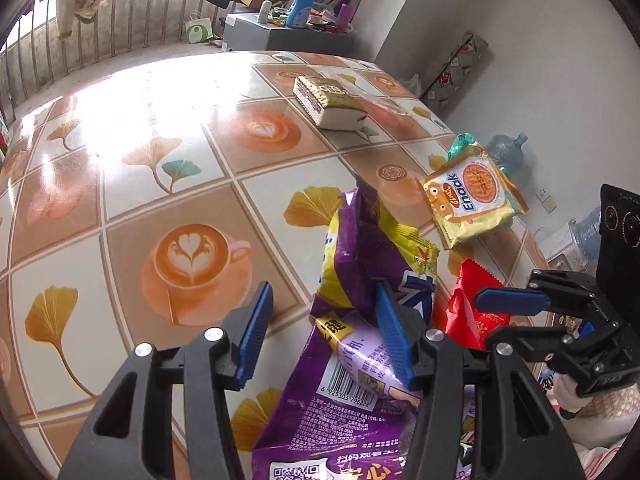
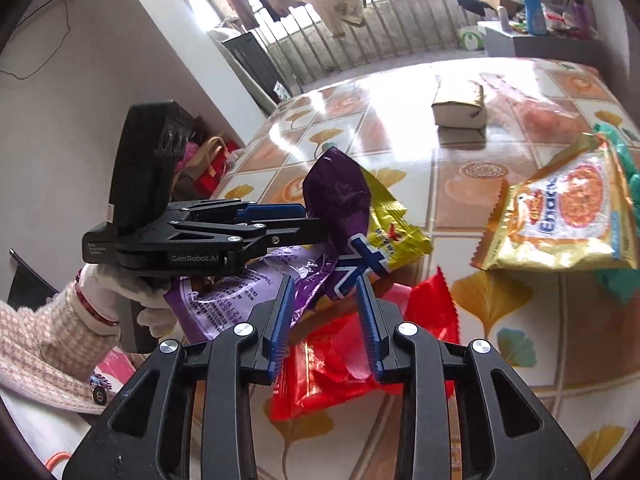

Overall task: Collect trash
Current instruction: 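Grasp the red wrapper with the right tool while the left tool holds the purple bag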

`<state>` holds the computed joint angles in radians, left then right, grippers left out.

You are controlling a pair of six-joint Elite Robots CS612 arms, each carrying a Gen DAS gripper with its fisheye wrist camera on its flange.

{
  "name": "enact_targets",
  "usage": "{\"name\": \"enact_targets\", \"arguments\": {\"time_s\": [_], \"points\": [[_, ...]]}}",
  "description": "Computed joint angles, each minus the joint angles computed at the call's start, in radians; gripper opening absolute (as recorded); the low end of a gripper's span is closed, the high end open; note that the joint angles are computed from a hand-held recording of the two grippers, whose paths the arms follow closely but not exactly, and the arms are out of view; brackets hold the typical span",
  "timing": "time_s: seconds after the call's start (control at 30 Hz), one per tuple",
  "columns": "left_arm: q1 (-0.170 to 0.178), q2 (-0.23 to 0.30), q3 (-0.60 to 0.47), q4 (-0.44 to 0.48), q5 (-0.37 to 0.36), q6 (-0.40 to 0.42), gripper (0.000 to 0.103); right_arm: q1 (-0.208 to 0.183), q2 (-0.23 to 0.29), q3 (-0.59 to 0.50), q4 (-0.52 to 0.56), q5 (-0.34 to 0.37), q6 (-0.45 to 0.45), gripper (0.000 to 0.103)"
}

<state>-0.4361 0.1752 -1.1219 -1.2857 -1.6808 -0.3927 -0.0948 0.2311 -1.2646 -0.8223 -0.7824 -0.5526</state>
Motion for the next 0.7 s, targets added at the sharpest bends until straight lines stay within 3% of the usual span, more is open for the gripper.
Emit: {"name": "enact_targets", "arguments": {"time_s": [0.17, 0.3, 0.43, 0.57, 0.7], "points": [[-0.001, 0.006, -0.009, -0.006, 0.0, -0.012, 0.051, -0.04, 0.004, -0.017, 0.002, 0.019, 0.134, 0.036], [0.0, 0.011, -0.021, -0.004, 0.001, -0.028, 0.051, -0.044, 0.014, -0.023, -0.01, 0.037, 0.224, 0.038], [0.001, 0.017, -0.034, -0.005, -0.006, -0.046, 0.051, -0.036, 0.001, 0.005, 0.083, 0.163, 0.18, 0.038], [0.01, 0.027, -0.047, -0.019, -0.038, -0.07, 0.051, -0.016, -0.017, 0.043, 0.194, 0.18, 0.136, 0.038], [0.022, 0.043, -0.064, -0.052, -0.084, -0.097, 0.051, -0.014, -0.027, 0.084, 0.252, 0.201, 0.168, 0.038]]}}
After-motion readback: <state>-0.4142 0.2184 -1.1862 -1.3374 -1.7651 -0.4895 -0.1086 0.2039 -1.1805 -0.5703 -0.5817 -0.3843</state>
